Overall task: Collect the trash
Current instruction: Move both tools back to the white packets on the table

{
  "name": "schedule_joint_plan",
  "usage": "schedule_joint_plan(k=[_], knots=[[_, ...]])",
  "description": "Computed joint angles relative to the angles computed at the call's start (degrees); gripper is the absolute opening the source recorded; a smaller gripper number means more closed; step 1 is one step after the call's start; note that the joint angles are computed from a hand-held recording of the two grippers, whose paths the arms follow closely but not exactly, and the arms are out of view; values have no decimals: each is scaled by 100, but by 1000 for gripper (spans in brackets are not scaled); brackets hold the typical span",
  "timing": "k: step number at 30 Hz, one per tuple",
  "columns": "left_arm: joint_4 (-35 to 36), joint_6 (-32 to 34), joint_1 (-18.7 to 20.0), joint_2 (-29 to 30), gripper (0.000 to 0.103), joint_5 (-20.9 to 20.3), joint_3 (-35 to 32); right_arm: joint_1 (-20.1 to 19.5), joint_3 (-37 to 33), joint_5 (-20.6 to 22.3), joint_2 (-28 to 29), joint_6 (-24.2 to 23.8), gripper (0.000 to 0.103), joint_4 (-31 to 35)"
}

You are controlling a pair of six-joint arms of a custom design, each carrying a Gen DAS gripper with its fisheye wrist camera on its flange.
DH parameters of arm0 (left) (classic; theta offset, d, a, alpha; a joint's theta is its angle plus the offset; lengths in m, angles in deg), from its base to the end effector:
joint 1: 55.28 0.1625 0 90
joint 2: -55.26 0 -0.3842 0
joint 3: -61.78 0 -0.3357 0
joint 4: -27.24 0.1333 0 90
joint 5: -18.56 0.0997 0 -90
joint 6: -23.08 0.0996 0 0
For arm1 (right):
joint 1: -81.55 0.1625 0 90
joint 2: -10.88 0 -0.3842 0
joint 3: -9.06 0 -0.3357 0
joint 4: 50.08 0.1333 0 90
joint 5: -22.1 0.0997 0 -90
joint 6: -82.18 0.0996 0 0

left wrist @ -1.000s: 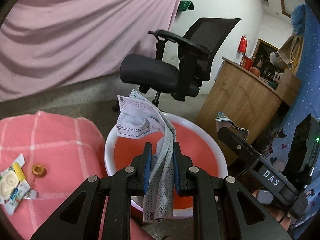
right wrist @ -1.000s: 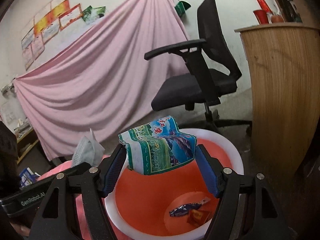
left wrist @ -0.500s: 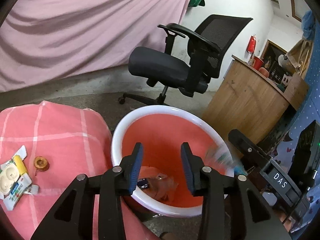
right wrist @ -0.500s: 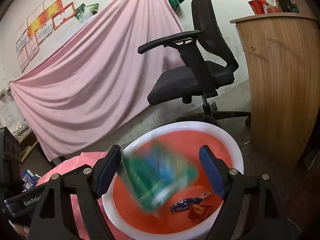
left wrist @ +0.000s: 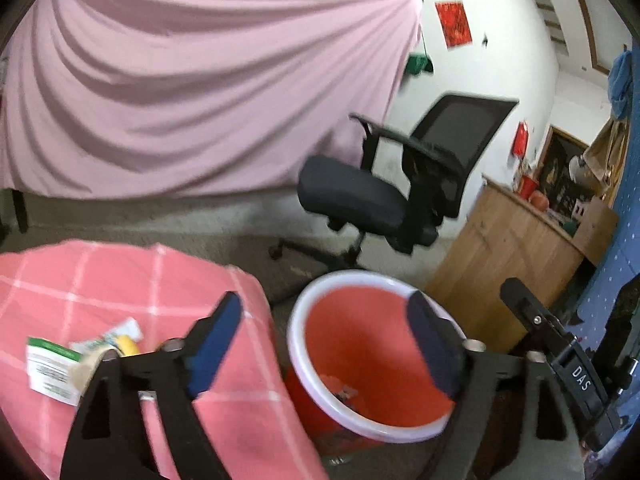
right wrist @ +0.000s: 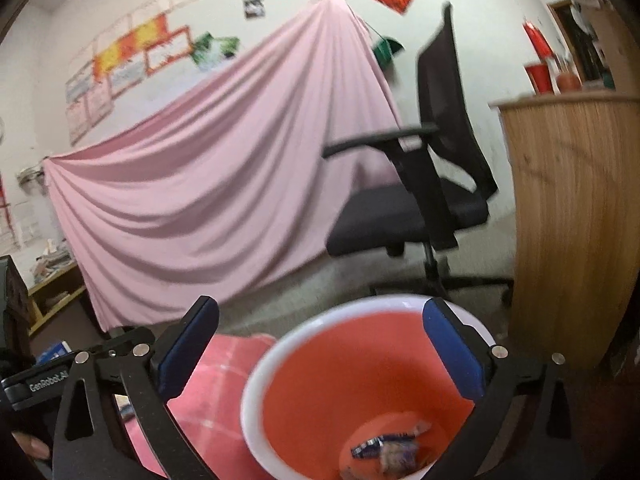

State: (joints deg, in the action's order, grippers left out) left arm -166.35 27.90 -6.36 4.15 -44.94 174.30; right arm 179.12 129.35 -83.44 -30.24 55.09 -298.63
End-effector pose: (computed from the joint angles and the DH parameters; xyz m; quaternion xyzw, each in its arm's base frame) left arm -0.2180 -0.5205 0.1677 0.2782 0.8685 -0.3994 0.0942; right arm 0.1670 -0.4471 0.1658 0.1447 -0.7536 0.6060 0.2098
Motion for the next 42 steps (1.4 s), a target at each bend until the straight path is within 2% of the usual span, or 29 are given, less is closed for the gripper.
schedule_joint_plan(k=[1,3,6,12,17,24,27,32,38,42], knots=[[-303,84,-14,-39,96,64,107,48,-33,71,66,-94,103,-125],[-929,228,-73,-48,101,321,273,130,-96,161,162,-223,103,-261],[-1638,485,-136,-124,101,704,487,284,-219,300,326,-461,103,-414],[-2645,1039,-131,-410,101,1058,918,569,-525,631,744,-949,103,-707],[-3313,1536,-48,-648,101,1194,1228,773,-803,831,1075,-1287,103,-773],[-3888,2186,152,-1064,101,1263,1633,982,-1180,976,1457,-1586,103,-518],[-3948,2350,307,-1223,101,1225,1727,1055,-1342,962,1596,-1704,103,-344],[-3657,2305,586,-1374,101,1168,1733,1154,-1576,719,1751,-1878,103,35],[-2681,1874,941,-1552,101,1149,1633,1203,-1768,212,1900,-1955,103,401],[-1816,1471,1116,-1570,101,1207,1423,1169,-1886,-102,1905,-1845,103,852]])
